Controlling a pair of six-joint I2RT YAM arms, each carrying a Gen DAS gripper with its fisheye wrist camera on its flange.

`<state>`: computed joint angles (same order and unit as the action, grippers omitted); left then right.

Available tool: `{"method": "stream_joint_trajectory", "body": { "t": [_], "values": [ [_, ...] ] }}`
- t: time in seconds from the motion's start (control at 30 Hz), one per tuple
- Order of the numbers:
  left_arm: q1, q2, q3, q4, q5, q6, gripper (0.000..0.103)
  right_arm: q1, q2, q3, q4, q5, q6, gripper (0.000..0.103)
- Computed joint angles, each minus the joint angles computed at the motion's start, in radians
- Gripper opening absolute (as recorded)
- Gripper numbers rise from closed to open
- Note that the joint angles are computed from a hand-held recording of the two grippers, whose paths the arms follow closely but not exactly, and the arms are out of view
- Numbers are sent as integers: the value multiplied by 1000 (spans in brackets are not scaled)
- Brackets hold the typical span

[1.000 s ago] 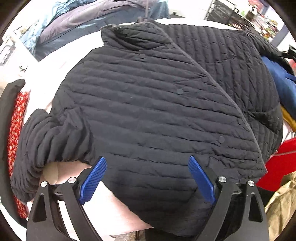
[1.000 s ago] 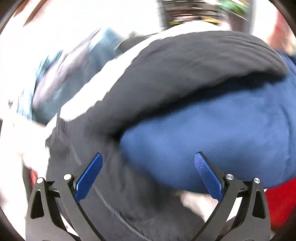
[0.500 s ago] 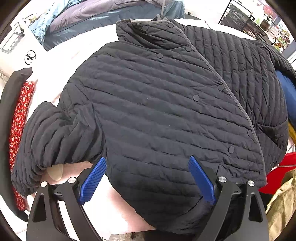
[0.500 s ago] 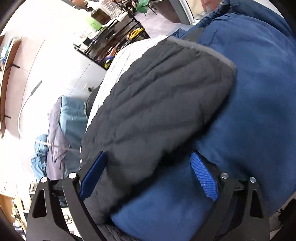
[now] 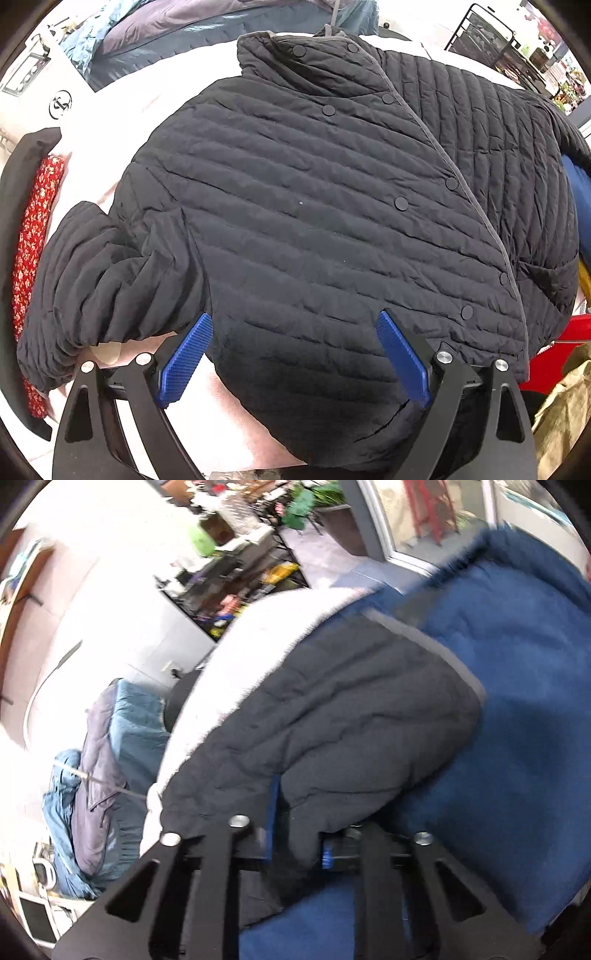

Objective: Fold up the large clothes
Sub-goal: 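Grasp the jacket collar with the right tool and lift it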

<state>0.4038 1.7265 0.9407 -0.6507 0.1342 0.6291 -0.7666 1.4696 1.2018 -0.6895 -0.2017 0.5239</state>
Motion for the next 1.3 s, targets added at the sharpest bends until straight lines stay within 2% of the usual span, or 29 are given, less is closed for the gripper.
{"method": "stream_joint_trajectory", "body": {
  "t": [0.1, 0.2, 0.37, 0.47, 0.63, 0.77, 1.0, 1.3],
  "values": [
    [1, 5, 3, 3, 2, -3, 88, 92, 4, 103, -33, 98, -75, 12],
    [0, 4, 3, 6, 4, -5, 88, 190, 18, 199, -46, 149, -111, 11],
    [3, -7, 2, 9, 15, -8, 88, 402, 76, 368, -89, 175, -147, 10],
    [15, -21, 0, 13, 21, -6, 88, 583, 145, 485, -91, 182, -165, 10],
    [53, -48, -3, 18, 23, -4, 88, 933, 355, 713, -131, 151, -263, 10],
    [108, -71, -15, 25, 16, 5, 88, 1153, 526, 813, -150, 181, -352, 10],
    [212, -46, -41, 42, -8, 0, 88, 1311, 724, 806, -168, 226, -376, 10],
    [221, -5, -35, 50, -33, -5, 88, 1413, 714, 605, -87, 290, -424, 10]
  ]
}}
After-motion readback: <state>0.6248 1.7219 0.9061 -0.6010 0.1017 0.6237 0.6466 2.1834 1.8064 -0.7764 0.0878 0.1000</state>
